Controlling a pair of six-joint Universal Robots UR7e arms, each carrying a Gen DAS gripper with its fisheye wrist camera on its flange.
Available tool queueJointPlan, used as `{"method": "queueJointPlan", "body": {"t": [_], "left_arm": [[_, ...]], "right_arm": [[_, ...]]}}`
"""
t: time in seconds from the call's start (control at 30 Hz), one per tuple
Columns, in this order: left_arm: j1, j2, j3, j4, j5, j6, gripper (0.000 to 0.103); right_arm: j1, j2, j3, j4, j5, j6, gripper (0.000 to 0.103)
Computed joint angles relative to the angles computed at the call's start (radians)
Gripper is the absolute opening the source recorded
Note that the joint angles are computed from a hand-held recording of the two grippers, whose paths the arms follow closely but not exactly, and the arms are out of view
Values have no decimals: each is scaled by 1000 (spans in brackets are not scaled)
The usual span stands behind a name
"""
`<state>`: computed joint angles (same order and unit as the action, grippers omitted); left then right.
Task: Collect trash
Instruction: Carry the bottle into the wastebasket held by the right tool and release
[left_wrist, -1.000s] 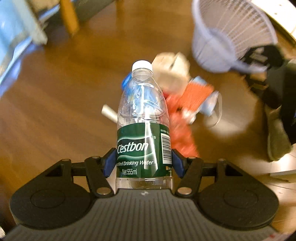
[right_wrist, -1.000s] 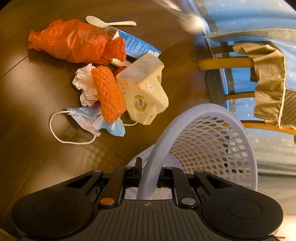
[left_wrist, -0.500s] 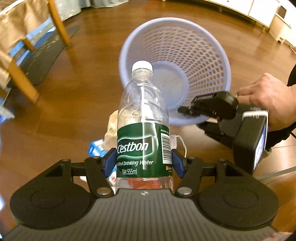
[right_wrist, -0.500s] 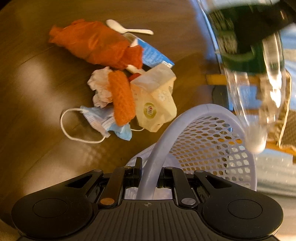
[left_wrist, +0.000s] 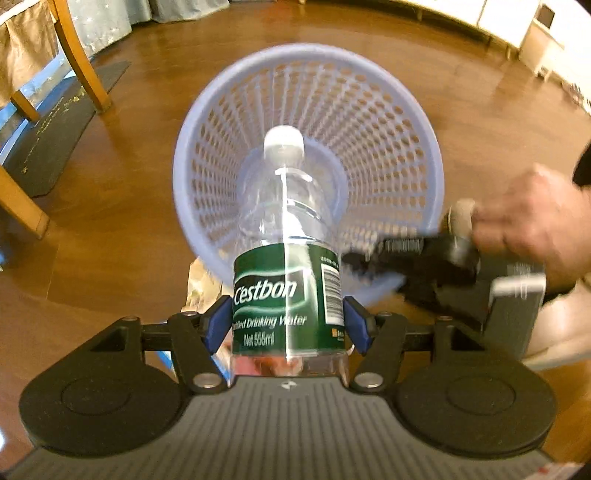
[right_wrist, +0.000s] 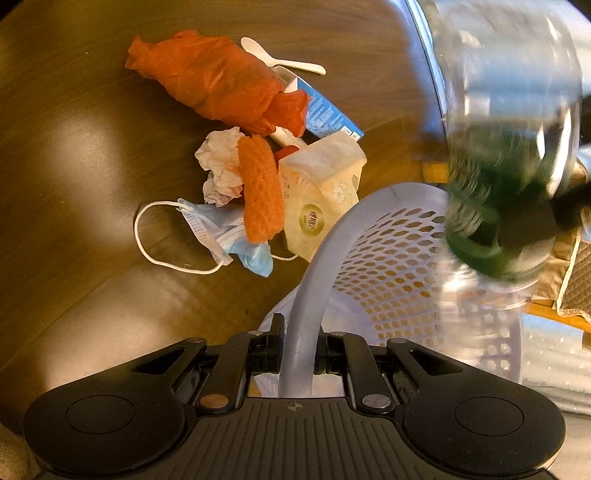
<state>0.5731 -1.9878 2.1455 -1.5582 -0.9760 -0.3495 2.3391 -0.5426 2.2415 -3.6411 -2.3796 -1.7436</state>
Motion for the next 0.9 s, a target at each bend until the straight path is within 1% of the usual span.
{"method": "queueJointPlan", "body": {"t": [0.07, 0.17, 0.27, 0.47, 0.63, 0.7, 0.83, 0.9], "left_arm": [[-4, -3, 16, -64, 33, -15, 73], [-17, -15, 16, -92, 62, -25, 74], [-40, -45, 9, -54, 95, -81, 74], [-94, -123, -7, 98, 151, -236, 74], [-142, -179, -26, 286, 148, -375, 74], [-139, -199, -30, 334, 142, -403, 74], [-162, -244, -43, 457, 128, -478, 74], [-153, -259, -49, 484, 129, -489, 74]], "right_arm": [[4, -6, 0, 11, 1, 11, 8], [8, -13, 2, 22, 3, 27, 8], [5, -12, -2, 21, -2, 35, 8], [1, -9, -5, 25, -5, 49, 8], [1, -13, -4, 34, -14, 74, 8], [1, -14, -5, 37, -15, 90, 8], [2, -13, -9, 39, -16, 93, 8], [3, -13, -9, 39, -17, 94, 8]]}}
